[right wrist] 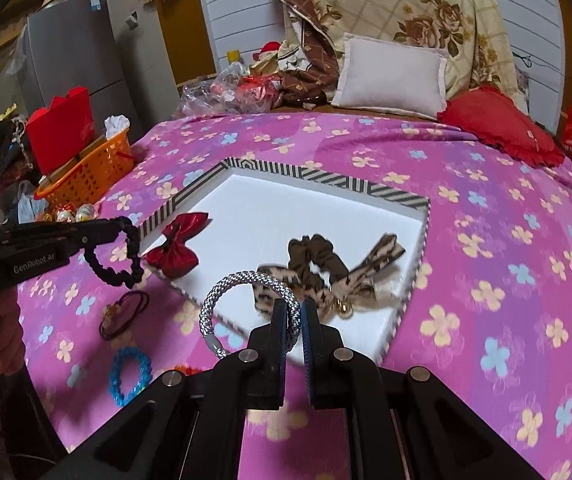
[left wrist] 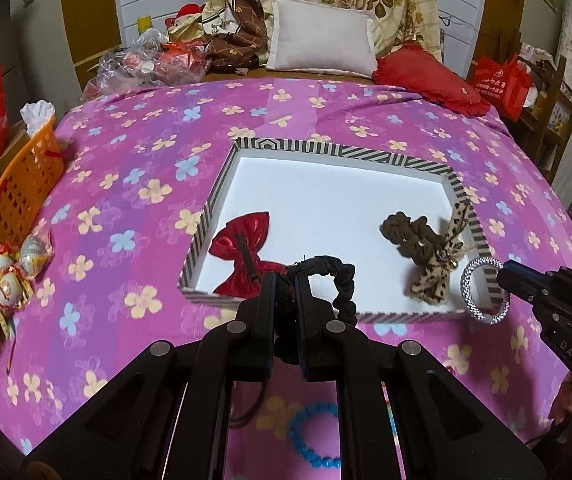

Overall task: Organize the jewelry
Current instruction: 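Carry the black scrunchie and silver bangle into the white tray with both grippers, then open both grippers to release the scrunchie and bangle, then withdraw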

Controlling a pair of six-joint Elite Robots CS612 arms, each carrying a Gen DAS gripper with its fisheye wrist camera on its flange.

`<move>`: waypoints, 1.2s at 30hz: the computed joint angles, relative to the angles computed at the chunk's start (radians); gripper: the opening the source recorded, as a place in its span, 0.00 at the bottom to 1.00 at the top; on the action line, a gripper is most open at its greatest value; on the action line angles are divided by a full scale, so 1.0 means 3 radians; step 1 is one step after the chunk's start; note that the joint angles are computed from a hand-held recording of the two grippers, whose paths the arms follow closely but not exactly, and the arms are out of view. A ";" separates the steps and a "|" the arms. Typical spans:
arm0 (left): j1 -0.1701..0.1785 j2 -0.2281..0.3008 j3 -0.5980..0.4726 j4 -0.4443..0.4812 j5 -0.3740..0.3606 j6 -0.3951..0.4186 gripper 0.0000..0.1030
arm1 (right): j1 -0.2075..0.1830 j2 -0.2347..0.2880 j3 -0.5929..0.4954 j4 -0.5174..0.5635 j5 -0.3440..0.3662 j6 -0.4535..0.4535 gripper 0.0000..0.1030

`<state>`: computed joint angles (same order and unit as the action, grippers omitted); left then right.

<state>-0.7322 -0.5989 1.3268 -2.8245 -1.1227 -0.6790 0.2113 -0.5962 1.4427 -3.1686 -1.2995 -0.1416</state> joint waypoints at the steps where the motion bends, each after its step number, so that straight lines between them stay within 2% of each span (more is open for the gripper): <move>1: 0.0006 0.0018 -0.0035 0.0026 -0.0002 -0.0001 0.07 | 0.0003 0.0014 -0.0031 0.0014 -0.0002 0.0001 0.06; 13: 0.0095 0.0232 -0.0407 0.0304 -0.0140 -0.0098 0.07 | 0.0033 0.0254 -0.0525 0.0403 -0.0003 0.0075 0.06; 21: 0.0170 0.0374 -0.0637 0.0482 -0.0384 -0.0221 0.07 | 0.0059 0.0425 -0.0825 0.0744 -0.0013 0.0097 0.06; 29: 0.0204 0.0488 -0.0791 0.0662 -0.0444 -0.0311 0.07 | 0.0079 0.0534 -0.0987 0.0938 -0.0079 0.0075 0.06; 36: 0.0206 0.0548 -0.0867 0.0794 -0.0448 -0.0350 0.07 | 0.0106 0.0547 -0.0999 0.0954 -0.0139 -0.0023 0.07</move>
<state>-0.6703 -0.4346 1.0666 -2.5864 -1.2572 -0.7840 0.2430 -0.4320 1.1431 -2.8824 -1.3411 -0.1485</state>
